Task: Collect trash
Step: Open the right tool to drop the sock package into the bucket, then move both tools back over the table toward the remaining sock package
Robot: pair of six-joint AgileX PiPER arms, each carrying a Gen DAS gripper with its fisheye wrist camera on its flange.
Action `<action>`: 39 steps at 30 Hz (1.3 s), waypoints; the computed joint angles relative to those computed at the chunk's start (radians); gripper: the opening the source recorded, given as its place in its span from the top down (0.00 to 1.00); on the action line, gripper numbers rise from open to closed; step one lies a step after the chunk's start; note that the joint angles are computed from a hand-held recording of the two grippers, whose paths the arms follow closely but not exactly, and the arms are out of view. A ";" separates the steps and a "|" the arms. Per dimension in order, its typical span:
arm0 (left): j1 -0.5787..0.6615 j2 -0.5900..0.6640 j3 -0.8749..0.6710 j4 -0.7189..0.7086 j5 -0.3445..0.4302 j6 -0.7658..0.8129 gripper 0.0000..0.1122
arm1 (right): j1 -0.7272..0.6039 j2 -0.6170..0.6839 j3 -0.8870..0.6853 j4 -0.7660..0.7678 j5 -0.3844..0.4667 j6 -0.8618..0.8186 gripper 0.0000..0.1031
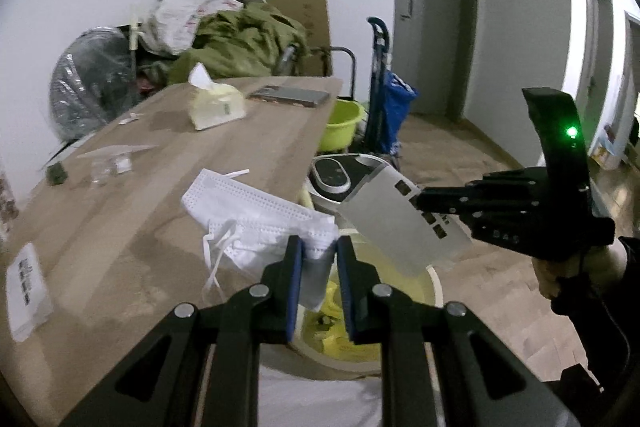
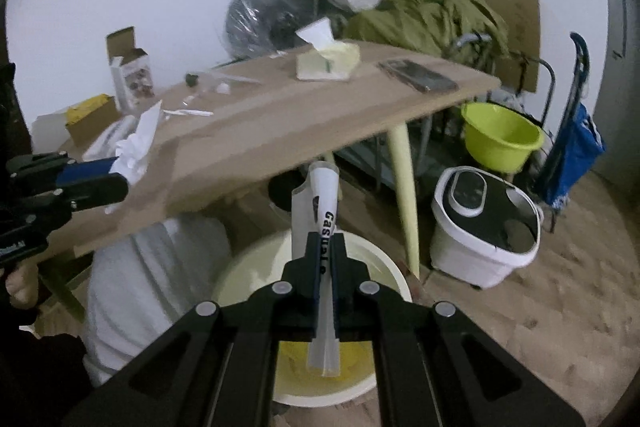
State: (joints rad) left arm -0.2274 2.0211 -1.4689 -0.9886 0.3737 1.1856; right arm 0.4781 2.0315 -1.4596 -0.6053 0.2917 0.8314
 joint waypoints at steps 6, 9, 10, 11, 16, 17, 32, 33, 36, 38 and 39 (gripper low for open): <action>-0.028 0.061 -0.077 0.083 0.052 -0.067 0.85 | -0.023 0.023 0.013 0.015 0.017 0.007 0.82; -0.040 0.101 -0.130 0.141 0.089 -0.121 0.85 | -0.029 0.028 0.017 0.025 0.011 0.007 0.67; -0.042 0.113 -0.149 0.155 0.100 -0.135 0.85 | -0.031 0.026 0.023 0.013 0.004 0.022 0.67; -0.045 0.126 -0.166 0.173 0.113 -0.152 0.85 | -0.033 0.025 0.026 0.006 0.001 0.030 0.66; -0.059 0.193 -0.264 0.267 0.186 -0.239 0.83 | -0.046 0.021 0.035 -0.014 0.006 0.056 0.66; -0.061 0.204 -0.280 0.284 0.203 -0.255 0.83 | -0.047 0.019 0.035 -0.018 0.008 0.063 0.66; -0.055 0.255 -0.349 0.313 0.285 -0.314 0.67 | -0.035 0.026 0.007 -0.041 0.051 0.094 0.66; -0.051 0.246 -0.339 0.302 0.278 -0.306 0.67 | -0.031 0.028 -0.001 -0.038 0.057 0.088 0.66; -0.036 0.216 -0.300 0.265 0.246 -0.274 0.66 | -0.024 0.030 -0.016 -0.025 0.066 0.063 0.66; -0.025 0.190 -0.260 0.237 0.222 -0.246 0.66 | -0.015 0.037 -0.040 -0.009 0.079 0.037 0.66; -0.017 0.175 -0.239 0.223 0.209 -0.232 0.66 | -0.013 0.041 -0.050 -0.001 0.085 0.024 0.66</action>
